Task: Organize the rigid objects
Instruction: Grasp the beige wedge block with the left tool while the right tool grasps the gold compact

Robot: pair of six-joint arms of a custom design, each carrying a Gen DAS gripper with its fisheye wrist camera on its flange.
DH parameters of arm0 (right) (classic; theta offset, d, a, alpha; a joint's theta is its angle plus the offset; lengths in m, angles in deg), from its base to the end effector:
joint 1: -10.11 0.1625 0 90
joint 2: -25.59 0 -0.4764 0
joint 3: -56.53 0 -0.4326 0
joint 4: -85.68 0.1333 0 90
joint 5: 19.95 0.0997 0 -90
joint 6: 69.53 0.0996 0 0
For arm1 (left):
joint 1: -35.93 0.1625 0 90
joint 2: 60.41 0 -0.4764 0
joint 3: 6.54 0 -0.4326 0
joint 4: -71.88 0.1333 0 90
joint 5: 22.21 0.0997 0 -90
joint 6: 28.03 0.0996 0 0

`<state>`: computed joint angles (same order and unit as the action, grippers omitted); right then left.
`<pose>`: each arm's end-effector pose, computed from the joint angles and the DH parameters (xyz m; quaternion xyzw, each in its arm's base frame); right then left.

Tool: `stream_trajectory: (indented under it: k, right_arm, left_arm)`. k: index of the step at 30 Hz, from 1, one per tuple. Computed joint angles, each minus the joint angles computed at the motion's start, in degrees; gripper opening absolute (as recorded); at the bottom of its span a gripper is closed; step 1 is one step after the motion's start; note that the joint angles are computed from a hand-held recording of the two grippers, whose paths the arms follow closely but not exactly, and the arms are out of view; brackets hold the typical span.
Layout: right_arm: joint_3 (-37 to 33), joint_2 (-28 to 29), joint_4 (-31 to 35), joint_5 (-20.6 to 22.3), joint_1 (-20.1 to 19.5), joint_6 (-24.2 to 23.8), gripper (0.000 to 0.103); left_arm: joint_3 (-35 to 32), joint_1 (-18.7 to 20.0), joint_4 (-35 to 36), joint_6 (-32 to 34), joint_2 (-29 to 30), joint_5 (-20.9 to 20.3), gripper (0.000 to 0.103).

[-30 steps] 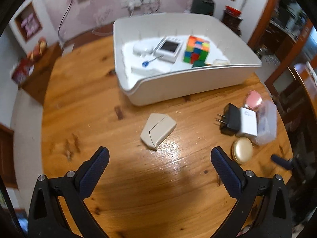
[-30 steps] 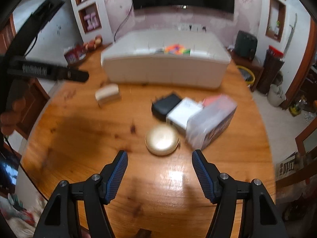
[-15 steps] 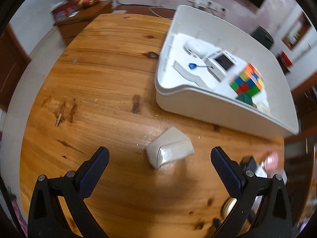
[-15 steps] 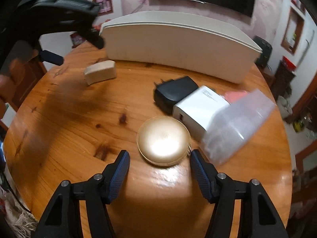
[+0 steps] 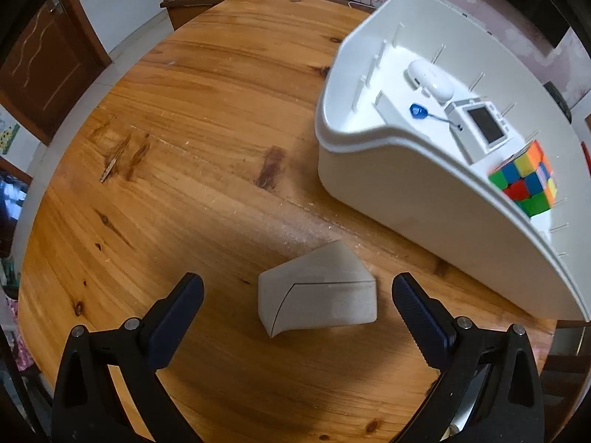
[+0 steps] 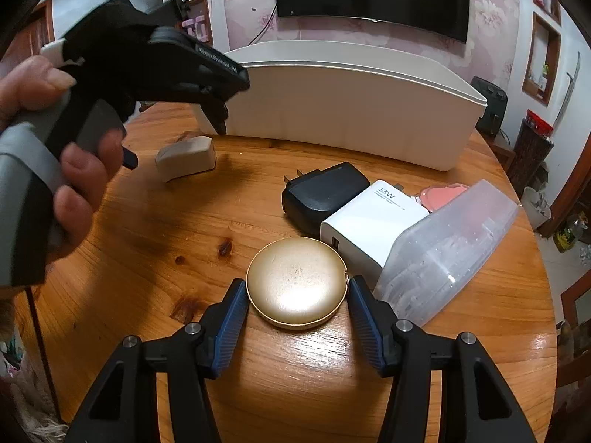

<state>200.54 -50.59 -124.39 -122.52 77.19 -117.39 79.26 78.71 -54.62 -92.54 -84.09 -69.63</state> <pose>-0.0588 -0.4257 0.2438 0.1457 -0.8818 0.2998 0.3336 -0.3751 -0.6205 -0.1378 -0.0570 0.9103 -0.1771 0.3697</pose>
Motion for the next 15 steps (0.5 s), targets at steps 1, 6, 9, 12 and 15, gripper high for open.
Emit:
stream_trajectory:
  k: [1,6,9,12,15]
  right_arm:
    - [0.02,-0.51,0.73,0.71,-0.38,0.23,0.057]
    - [0.08,-1.81,2.82,3.05,-1.55,1.04,0.057]
    - [0.07,-2.05,3.25,3.75,-2.00,1.12,0.057]
    - [0.07,-2.19,3.45,4.21,-2.35,1.08,0.057]
    - [-0.03,-2.22,3.55,4.40,-2.59,0.92,0.056]
  left_arm:
    - [0.00,0.03,0.33,-0.27,0.01,-0.03,0.098]
    - [-0.88,0.49,2.24,-0.72,0.59,-0.89,0.084]
    - [-0.95,0.27,2.96,-0.16,0.91,0.46,0.074]
    - [0.08,0.02,1.18,2.27,0.55,0.89,0.065]
    - [1.57,0.05,-1.37,4.03,0.07,0.45,0.065]
